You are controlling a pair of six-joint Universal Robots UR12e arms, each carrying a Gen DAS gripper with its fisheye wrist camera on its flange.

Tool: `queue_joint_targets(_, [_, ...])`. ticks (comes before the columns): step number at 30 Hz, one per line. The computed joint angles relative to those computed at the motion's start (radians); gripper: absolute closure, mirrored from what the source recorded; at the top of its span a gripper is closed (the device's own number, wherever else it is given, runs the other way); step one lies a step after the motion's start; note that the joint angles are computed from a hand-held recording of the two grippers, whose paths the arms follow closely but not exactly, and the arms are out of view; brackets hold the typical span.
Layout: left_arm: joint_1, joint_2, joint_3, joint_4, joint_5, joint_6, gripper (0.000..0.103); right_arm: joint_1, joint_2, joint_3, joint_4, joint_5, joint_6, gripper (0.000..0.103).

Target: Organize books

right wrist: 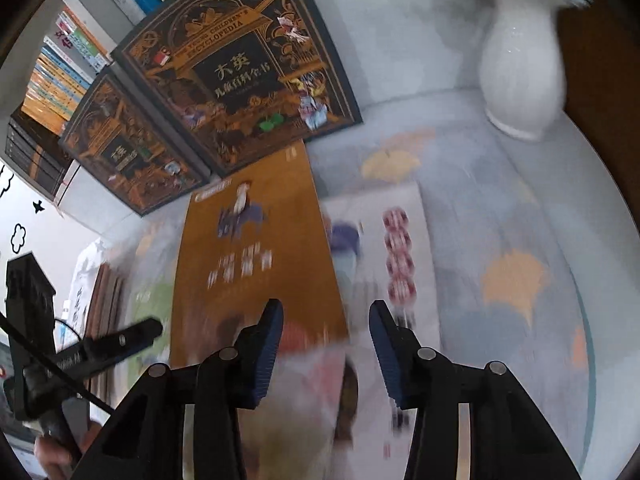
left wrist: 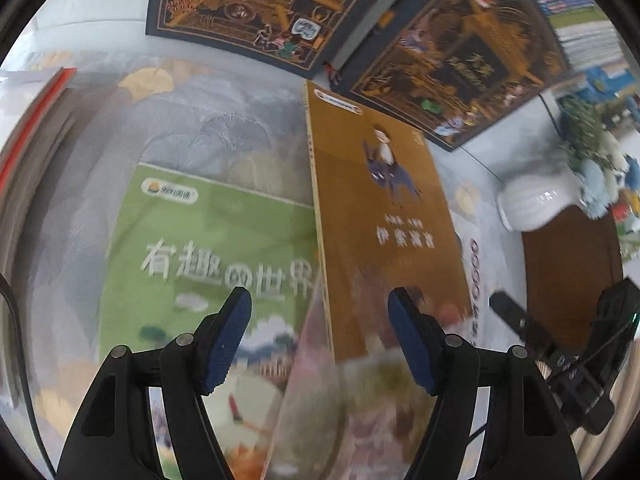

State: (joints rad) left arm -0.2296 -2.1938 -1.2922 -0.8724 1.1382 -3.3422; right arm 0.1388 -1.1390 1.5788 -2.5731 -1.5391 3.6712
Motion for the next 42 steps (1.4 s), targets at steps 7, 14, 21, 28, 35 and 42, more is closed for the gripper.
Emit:
queue_joint_targets(7, [-0.012,-0.034,0.041,0.018,0.027,0.045,0.029,-0.025,0.094,-0.113,0.084,0.078,-0.029,0.059])
queue_joint_targets(14, [-0.016,-0.033,0.036,0.015,-0.032,0.118,0.028,0.012,0.106,-0.157,0.127,0.053,-0.145,0.057])
queue_joint_targets(21, [0.019,0.073,-0.120,0.007,-0.103,0.194,0.028,0.037,0.011,-0.035,0.133,0.149,-0.145,0.057])
queue_joint_targets(28, [0.055,0.235,-0.353,-0.068,-0.178,0.242,0.028,0.113,-0.134,0.171,0.143,0.138,-0.136,0.057])
queue_joint_targets(35, [0.078,0.356,-0.525,-0.094,-0.187,0.209,0.066,0.156,-0.232,0.295,0.164,0.117,-0.122,0.060])
queue_joint_targets(42, [0.070,0.389,-0.586,0.008,-0.136,0.160,0.073,0.162,-0.274,0.365,0.113,0.160,-0.065,0.066])
